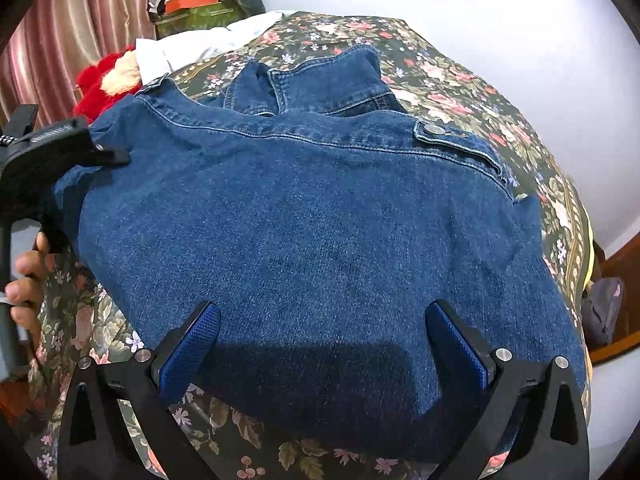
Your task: Fold large clothes
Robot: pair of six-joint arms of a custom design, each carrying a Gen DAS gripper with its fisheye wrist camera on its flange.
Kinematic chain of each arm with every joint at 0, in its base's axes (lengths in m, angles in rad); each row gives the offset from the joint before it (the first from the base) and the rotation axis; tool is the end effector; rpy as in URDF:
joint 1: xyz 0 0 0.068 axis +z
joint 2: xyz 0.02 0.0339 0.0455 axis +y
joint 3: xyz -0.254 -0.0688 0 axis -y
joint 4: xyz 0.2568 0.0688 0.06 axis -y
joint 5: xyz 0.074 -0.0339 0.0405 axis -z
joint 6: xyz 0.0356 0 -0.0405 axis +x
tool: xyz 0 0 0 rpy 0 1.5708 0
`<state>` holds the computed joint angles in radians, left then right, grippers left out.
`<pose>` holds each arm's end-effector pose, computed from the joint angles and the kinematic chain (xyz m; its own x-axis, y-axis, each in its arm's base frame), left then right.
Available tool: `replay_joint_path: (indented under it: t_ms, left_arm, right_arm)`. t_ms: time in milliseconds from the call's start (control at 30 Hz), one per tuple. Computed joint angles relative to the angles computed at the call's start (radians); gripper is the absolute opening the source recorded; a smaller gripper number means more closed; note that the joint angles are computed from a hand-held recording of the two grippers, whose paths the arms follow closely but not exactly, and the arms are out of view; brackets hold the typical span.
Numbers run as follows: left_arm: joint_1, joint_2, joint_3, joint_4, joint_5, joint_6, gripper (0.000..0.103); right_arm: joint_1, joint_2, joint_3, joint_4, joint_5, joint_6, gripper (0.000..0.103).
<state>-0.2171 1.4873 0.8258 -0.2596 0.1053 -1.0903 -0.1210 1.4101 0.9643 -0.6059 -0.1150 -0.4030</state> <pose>0.2965 -0.0692 0.1691 -0.6044 -0.7697 -0.2054 -0.5618 0.5946 -0.5751 0.2896 -0.0311 0.2127 -0.8177 -0.2930 -0.4954 -0.2797 0.9546 -0.1029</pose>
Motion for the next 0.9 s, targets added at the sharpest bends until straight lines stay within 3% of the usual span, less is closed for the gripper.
replay_joint_path:
  t_ms: [100, 200, 433, 667, 900]
  left_arm:
    - [-0.056, -0.015, 0.011, -0.037, -0.108, 0.002, 0.044]
    - [-0.081, -0.071, 0.007, -0.057, -0.142, 0.053, 0.035]
    - [-0.152, -0.309, -0.001, -0.162, -0.242, 0.188, 0.033]
    - [-0.188, -0.459, -0.020, -0.266, -0.330, 0.272, 0.032]
    - [-0.212, -0.413, -0.004, -0.262, -0.391, 0.307, 0.032]
  right_arm:
    - [-0.004, -0.009, 0.014, -0.040, 0.000, -0.002, 0.103]
    - [-0.013, -0.024, 0.023, -0.076, 0.008, -0.018, 0.103]
    - [-0.034, -0.055, 0.089, -0.132, -0.039, -0.003, 0.103]
    - [0.095, 0.039, 0.189, -0.172, -0.098, 0.151, 0.103]
    - [0.277, 0.112, 0.080, -0.081, -0.021, 0.152, 0.103]
